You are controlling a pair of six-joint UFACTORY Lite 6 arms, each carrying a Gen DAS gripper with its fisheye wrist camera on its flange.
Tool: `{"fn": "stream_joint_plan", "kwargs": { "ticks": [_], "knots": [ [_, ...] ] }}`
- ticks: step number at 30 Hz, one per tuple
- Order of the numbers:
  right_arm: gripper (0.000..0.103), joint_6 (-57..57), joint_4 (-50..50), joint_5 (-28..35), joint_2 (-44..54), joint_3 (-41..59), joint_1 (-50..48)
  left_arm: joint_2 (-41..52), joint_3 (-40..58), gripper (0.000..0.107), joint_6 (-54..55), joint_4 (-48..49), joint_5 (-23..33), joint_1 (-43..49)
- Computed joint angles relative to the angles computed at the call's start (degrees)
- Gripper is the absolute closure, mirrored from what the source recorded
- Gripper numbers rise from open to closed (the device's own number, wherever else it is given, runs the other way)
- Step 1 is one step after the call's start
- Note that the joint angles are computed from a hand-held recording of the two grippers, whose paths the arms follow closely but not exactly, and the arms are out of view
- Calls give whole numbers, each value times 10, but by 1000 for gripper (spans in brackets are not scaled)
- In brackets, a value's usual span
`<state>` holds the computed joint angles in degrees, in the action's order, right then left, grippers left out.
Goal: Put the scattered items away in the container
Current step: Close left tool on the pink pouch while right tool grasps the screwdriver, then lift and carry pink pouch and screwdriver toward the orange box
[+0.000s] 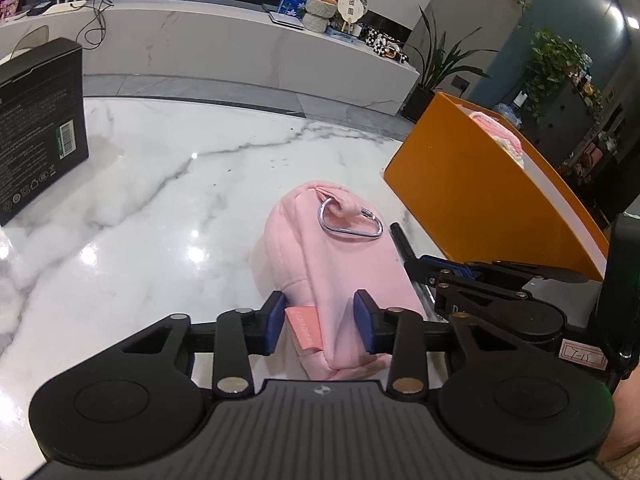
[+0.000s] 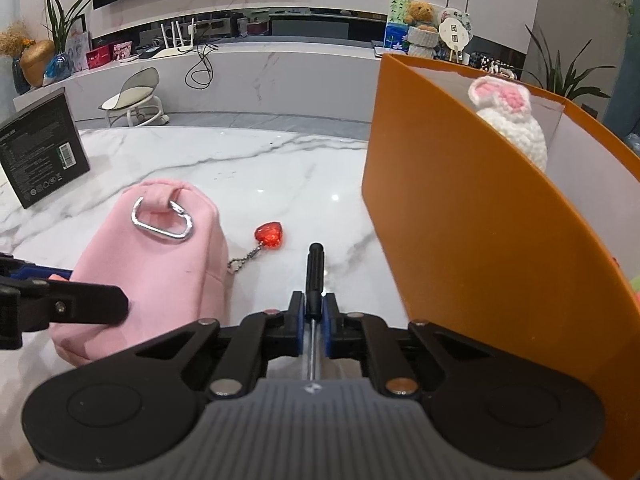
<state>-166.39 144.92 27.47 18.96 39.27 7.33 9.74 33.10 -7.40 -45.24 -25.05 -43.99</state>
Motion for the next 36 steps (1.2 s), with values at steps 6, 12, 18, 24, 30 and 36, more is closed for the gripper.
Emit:
{"fn": "stream_joint_plan", "kwargs": {
  "ticks": [6,12,18,24,30,36],
  "knots": [
    [93,12,-10,3,-19,-9,2,-13,4,78,20,-24,10,-6],
    [93,39,-37,5,-52,-17,-8,-28,12,83,100,-93,10,-13],
    [93,76,-80,11,-103,-40,-19,-41,19,83,181,-165,6,-12],
    [93,151,-162,13,-173,-55,-34,-92,21,83,281,-250,-16,-19],
    [93,261,-279,16,-251,-50,-70,-144,42,83,423,-365,-59,-42],
    [93,389,-415,51,-314,-32,-137,-170,94,83,553,-460,-133,-101]
  ]
}}
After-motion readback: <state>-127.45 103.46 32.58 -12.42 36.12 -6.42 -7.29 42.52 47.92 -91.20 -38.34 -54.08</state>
